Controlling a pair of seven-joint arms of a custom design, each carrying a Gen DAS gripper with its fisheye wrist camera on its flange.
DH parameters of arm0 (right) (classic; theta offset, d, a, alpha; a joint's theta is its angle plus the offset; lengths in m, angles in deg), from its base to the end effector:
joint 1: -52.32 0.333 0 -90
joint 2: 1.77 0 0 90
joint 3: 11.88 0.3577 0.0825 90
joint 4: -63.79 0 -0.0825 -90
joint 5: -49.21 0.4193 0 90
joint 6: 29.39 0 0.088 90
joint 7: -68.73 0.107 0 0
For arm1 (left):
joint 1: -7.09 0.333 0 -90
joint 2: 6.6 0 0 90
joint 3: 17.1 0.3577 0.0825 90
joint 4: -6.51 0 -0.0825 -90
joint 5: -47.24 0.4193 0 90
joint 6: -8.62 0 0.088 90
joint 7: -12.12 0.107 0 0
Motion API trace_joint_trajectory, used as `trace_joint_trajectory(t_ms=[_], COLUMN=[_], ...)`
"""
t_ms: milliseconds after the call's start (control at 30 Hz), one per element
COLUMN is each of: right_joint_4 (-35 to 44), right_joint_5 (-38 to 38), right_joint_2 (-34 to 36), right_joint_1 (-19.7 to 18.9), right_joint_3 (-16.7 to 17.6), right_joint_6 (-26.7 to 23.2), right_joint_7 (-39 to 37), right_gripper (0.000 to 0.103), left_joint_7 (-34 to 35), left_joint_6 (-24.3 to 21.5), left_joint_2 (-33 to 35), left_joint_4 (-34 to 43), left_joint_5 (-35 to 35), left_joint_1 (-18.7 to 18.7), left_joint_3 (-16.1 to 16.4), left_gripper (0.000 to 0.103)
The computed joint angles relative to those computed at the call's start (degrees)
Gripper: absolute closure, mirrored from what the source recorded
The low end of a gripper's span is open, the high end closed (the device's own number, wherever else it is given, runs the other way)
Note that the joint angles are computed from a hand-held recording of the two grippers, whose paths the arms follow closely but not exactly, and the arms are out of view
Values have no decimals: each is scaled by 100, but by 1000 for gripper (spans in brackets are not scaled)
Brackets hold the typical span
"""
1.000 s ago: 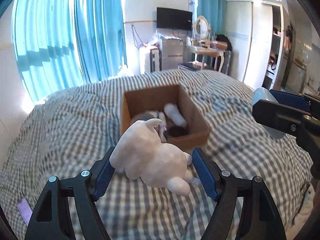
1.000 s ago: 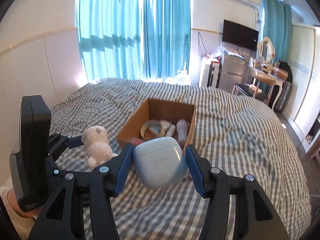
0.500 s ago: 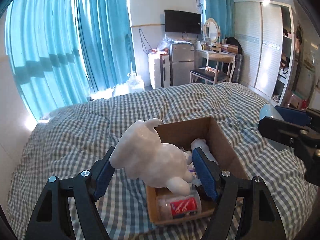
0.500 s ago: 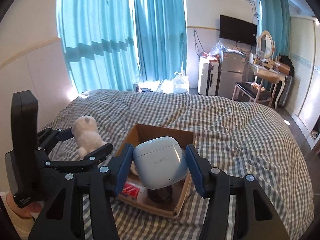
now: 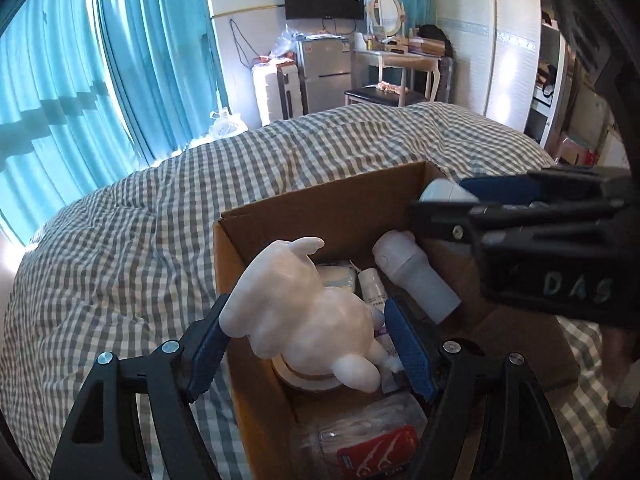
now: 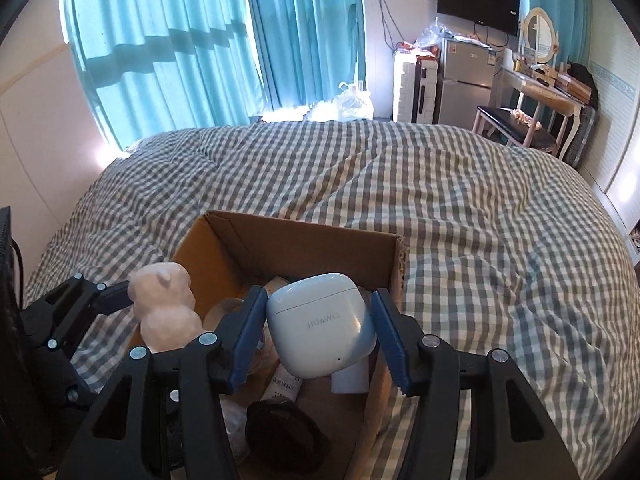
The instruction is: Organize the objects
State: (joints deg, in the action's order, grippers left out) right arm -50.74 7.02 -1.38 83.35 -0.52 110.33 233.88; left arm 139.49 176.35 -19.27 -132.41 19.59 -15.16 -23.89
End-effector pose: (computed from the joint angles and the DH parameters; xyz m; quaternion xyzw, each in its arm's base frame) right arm 0.4627 0.4201 0.5286 -0.6280 0.6956 -0.2297 0.2628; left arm 0.4691 -0.2298 0.4909 -0.3791 0.8501 -0.3153 0.1847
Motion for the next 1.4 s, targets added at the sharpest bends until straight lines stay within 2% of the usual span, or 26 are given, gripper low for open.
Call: trace_joint_trajectory(t_ms=[133, 333, 400, 433, 533, 600, 767, 1000, 1133, 1267, 1400], right_joint_4=[66, 16, -6, 1, -41, -79, -136, 98, 305, 459, 674], right_joint_5=[2, 68, -4, -26, -114, -160, -461, -928, -1094, -1325, -1565], right_joint_2=[178, 211, 150, 132, -6, -131, -527, -986, -1177, -1390, -1556], right_joint_1=[32, 50, 66, 64, 60, 42, -19, -2, 113, 204, 314], right_joint_3=[-33, -120, -108, -101, -60, -20, 176, 667, 938, 1237, 1600], right_joint_6=[0, 149, 119, 108, 9, -107, -392, -1301, -1861, -2406, -3140], right_joint_7=[-24, 4, 124, 155, 266, 344, 717, 922, 955, 1093, 1193], right_gripper=[49, 48, 47, 42, 40, 40, 27, 15, 15, 11, 7], left_joint_7=[196, 422, 747, 920, 1106, 1012, 562, -307, -746, -1332, -1624], left_joint_6=[-80, -172, -283, -316, -278, -276, -130, 106, -70, -63, -231], left_joint_2=[197, 252, 212, 182, 86, -21, -386, -1285, -1850, -2457, -3012], left_joint_4=[145, 225, 244, 240, 209, 201, 114, -227, -377, -616, -787], left_joint_5=[-229, -448, -822, -973, -1104, -1030, -576, 193, 477, 881, 1036], left_joint_1=[-30, 55, -28, -60, -29, 21, 130, 154, 137, 356, 155], left_joint_3=[80, 11, 92, 106, 54, 1, -55, 13, 138, -25, 202], left_gripper=[26, 24, 20, 18, 11, 8, 5, 2, 1, 1, 0])
